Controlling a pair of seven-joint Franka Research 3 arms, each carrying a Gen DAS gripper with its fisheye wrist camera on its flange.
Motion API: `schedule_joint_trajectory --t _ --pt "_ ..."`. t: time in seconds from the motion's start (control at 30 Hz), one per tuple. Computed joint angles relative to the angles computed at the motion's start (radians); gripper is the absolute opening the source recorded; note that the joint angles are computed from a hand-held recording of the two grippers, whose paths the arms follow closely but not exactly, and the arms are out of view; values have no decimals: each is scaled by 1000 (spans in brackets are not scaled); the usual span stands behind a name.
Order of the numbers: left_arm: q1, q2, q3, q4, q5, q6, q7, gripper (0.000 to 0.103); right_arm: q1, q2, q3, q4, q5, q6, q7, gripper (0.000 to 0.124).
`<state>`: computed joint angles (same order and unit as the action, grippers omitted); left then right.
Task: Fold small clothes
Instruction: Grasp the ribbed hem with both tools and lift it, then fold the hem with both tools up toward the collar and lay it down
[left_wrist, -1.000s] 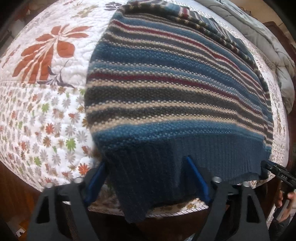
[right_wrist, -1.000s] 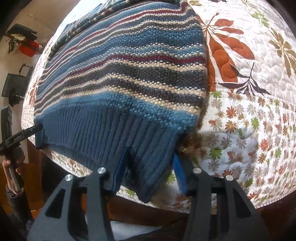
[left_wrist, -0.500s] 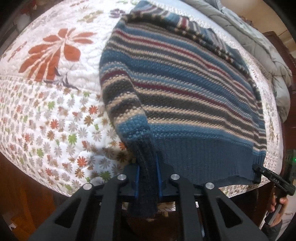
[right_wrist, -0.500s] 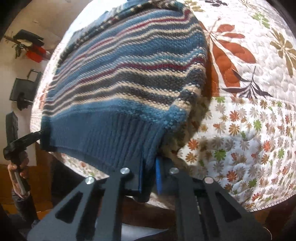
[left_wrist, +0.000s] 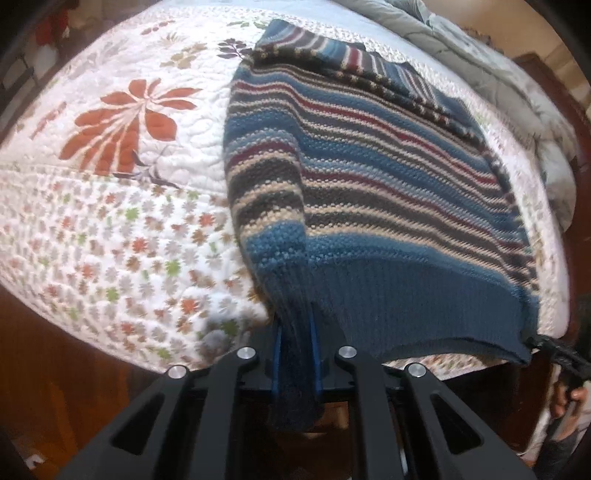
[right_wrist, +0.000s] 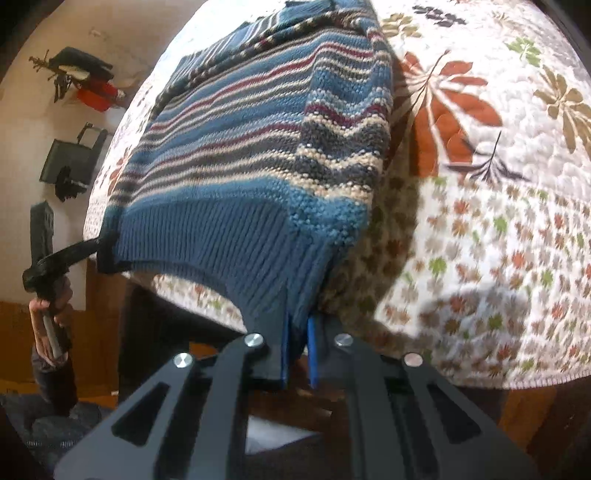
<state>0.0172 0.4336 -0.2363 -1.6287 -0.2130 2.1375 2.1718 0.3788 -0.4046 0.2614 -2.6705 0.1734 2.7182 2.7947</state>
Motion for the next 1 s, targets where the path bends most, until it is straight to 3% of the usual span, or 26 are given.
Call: schedule_joint_trajectory --t 0.1,0.27,0.43,0.57,0.77,1.0 --pt "4 -1 6 6 1 -27 -18 12 43 4 -31 -6 55 23 -46 6" --pt "14 -1 13 23 10 -74 -15 12 87 14 -63 12 143 -12 -141 6" --pt "12 76 1 169 -19 -173 -47 12 32 -22 -78 7 133 8 -189 7" --pt "1 99 -24 238 -41 -150 -26 12 -28 -37 -90 27 99 8 -239 7" --pt "-34 162 -42 360 -59 -84 -35 13 -150 -29 -85 95 -21 -65 -265 7" --pt "-94 328 -43 613 -6 -124 -114 13 -215 6 -112 130 -72 -71 -283 7"
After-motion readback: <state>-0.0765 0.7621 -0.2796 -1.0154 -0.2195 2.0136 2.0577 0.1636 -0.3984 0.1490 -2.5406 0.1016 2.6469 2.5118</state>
